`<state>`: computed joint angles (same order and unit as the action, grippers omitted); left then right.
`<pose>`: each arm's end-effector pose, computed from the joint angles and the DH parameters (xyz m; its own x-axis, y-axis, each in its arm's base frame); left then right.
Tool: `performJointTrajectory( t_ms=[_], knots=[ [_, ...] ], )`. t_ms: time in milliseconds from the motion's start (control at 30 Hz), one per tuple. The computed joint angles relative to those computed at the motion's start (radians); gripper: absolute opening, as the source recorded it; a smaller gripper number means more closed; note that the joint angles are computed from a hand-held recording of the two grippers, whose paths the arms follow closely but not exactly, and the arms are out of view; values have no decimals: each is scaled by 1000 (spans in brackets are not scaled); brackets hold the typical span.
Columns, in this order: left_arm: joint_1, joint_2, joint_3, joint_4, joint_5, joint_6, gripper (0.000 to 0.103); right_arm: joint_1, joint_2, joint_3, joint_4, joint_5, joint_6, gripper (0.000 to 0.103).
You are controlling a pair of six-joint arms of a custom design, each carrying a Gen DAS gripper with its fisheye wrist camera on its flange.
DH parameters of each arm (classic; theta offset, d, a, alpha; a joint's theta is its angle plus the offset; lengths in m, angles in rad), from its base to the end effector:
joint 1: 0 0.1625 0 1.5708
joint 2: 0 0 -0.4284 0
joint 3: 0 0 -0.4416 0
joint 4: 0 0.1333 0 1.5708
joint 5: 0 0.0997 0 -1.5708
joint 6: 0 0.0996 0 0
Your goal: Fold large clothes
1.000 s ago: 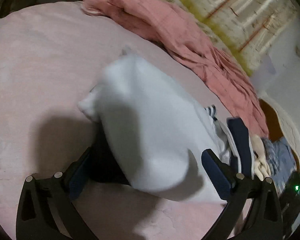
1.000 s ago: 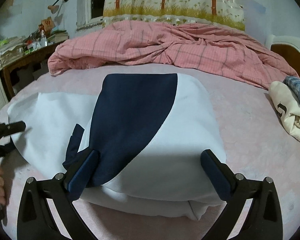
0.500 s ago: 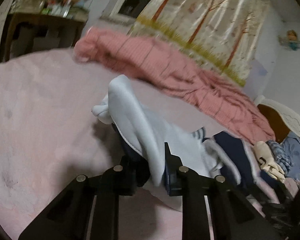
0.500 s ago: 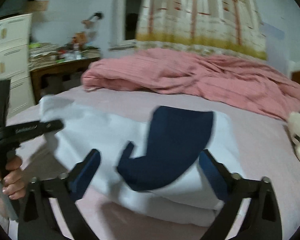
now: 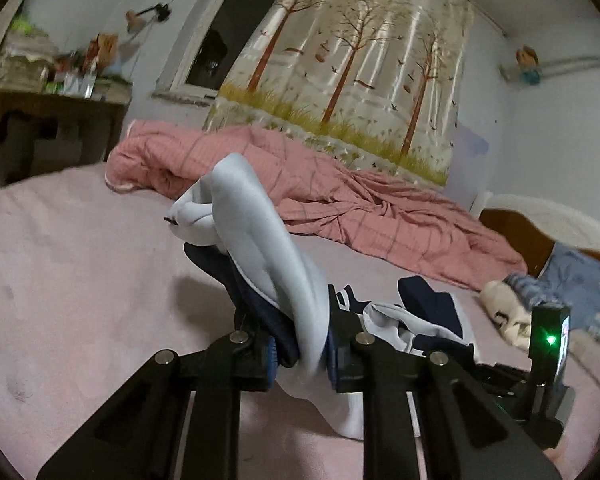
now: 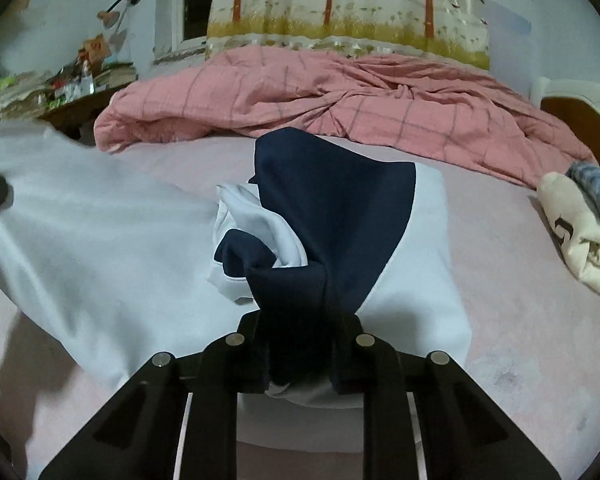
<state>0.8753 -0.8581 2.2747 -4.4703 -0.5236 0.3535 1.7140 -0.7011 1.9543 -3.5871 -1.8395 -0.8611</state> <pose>-0.0918 -0.4526 0.1452 -0.8593 -0.2975 -0.4162 0.3770 0.1816 -0.9082 0.1919 -0.5823 0.0188 -0.5606 -0.5139 0.6493 -0.8109 0.4995 -0.3048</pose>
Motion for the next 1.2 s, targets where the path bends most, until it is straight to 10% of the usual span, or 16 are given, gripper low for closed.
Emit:
performJointTrajectory(
  t_ms=[133,300,467,600,733,900,1033,1200],
  knots=[
    [11,-10,13,7,-33,-22,17,-4,-38,35,86,67,-73,24],
    [-7,18,-12,-69,5,64,17,0,-60,44,192,85,-115,72],
    [-36,40,-51,-55,-14,144,17,-45,-136,142,-26,292,-67,83],
    [-53,29,-64,53,-49,131,17,-42,-121,84,-159,193,109,83],
    [-39,7,-100,260,-140,65,17,-58,-94,-34,54,29,186,76],
    [-34,66,-172,421,-277,67,17,-115,-165,-33,157,132,370,76],
    [-17,132,-221,567,-353,35,17,-133,-187,-16,-72,116,369,76],
    [49,178,-278,823,-362,-51,17,-205,-266,29,-189,278,455,78]
  ],
)
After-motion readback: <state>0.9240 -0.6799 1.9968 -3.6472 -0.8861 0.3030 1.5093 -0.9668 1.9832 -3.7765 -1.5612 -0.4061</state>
